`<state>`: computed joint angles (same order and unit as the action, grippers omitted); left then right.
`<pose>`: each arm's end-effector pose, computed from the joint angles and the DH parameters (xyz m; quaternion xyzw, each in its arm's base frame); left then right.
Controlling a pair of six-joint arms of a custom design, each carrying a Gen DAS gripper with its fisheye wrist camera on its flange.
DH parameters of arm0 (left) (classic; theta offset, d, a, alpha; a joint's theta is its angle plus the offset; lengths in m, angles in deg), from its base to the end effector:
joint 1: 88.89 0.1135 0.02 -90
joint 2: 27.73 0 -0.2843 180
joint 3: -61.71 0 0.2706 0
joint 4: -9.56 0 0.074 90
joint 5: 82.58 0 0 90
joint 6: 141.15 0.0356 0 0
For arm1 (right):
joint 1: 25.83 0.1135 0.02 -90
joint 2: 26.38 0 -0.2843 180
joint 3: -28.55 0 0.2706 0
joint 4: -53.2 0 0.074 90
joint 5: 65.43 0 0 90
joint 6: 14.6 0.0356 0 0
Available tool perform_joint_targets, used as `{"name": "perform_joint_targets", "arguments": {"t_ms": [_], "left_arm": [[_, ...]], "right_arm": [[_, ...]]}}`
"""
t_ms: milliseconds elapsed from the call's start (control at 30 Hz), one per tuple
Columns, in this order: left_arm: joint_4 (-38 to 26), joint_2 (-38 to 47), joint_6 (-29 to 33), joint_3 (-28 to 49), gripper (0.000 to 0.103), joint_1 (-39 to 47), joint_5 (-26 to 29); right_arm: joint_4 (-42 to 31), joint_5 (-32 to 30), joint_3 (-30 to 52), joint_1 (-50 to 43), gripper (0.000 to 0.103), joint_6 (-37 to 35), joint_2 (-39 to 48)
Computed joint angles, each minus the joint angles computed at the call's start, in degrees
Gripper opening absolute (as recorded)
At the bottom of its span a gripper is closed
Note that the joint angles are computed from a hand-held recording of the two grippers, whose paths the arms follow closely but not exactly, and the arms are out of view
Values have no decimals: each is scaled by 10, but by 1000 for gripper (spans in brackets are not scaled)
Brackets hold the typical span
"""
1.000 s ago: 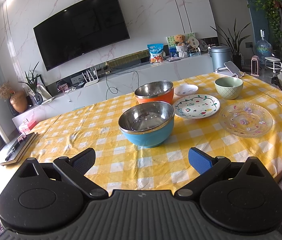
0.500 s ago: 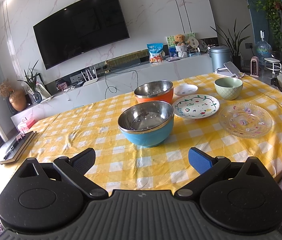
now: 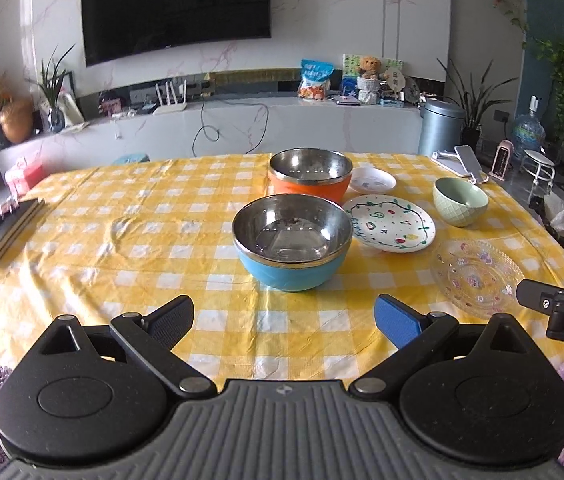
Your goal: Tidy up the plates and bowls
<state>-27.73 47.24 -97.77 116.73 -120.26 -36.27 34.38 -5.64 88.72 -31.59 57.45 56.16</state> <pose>0.2302 -0.1115 0.2119 -0.2222 0.8687 0.1127 0.4281 0.3124 -0.0135 0.2234 -0.2004 0.8628 0.1503 0.4392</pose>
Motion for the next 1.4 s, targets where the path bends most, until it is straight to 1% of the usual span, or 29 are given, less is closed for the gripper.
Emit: {"name": "perform_joint_targets", "arguments": {"t_ms": [100, 233, 333, 400, 433, 467, 500, 533, 600, 633, 700, 767, 833, 900, 967, 1000, 1033, 1100, 1167, 1233, 1300, 1367, 1400], "left_arm": [[24, -30, 23, -7, 103, 60, 65], [66, -55, 53, -17, 103, 128, 123], [96, -55, 71, -17, 103, 185, 176], [118, -46, 81, -16, 103, 213, 197], [129, -39, 86, -14, 102, 226, 208], [138, -33, 89, -13, 96, 237, 220], [147, -25, 90, -11, 92, 251, 235], [155, -16, 91, -9, 88, 262, 249], [167, 3, 89, -4, 88, 277, 259], [175, 12, 92, -3, 88, 282, 257], [182, 29, 89, 4, 84, 296, 270], [189, 43, 84, 8, 73, 317, 308], [189, 62, 75, 14, 66, 333, 333], [198, 80, 73, 15, 61, 342, 351], [199, 98, 68, 21, 50, 348, 359], [200, 107, 66, 23, 46, 351, 361], [202, 113, 65, 25, 42, 353, 365], [208, 123, 61, 27, 39, 358, 379], [209, 129, 59, 29, 36, 360, 384], [207, 135, 62, 33, 31, 358, 382], [207, 137, 59, 34, 29, 359, 383], [208, 139, 56, 35, 25, 361, 385], [206, 138, 57, 35, 23, 362, 384]], "right_arm": [[-3, 23, 26, 45, 100, 24, 9], [-35, 46, 79, 99, 100, 54, 34], [-51, 71, 117, 141, 100, 75, 58], [-63, 86, 143, 166, 98, 86, 76], [-68, 92, 153, 175, 93, 92, 83], [-72, 101, 167, 188, 90, 99, 96], [-79, 109, 179, 199, 85, 103, 106], [-84, 116, 189, 207, 83, 107, 114], [-91, 129, 209, 225, 80, 117, 135], [-93, 135, 217, 232, 74, 121, 143], [-95, 148, 232, 247, 69, 128, 160], [-100, 159, 247, 258, 63, 136, 179], [-108, 161, 260, 264, 52, 144, 194], [-117, 159, 274, 268, 47, 153, 210], [-109, 160, 278, 272, 45, 161, 225], [-108, 162, 281, 274, 42, 164, 230], [-108, 164, 285, 275, 36, 166, 237], [-112, 161, 294, 275, 34, 173, 249], [-118, 155, 302, 274, 30, 180, 259], [-120, 149, 306, 273, 22, 189, 267], [-119, 147, 309, 274, 18, 195, 272], [-119, 138, 309, 273, 13, 198, 273], [-121, 134, 311, 273, 8, 199, 274]]}}
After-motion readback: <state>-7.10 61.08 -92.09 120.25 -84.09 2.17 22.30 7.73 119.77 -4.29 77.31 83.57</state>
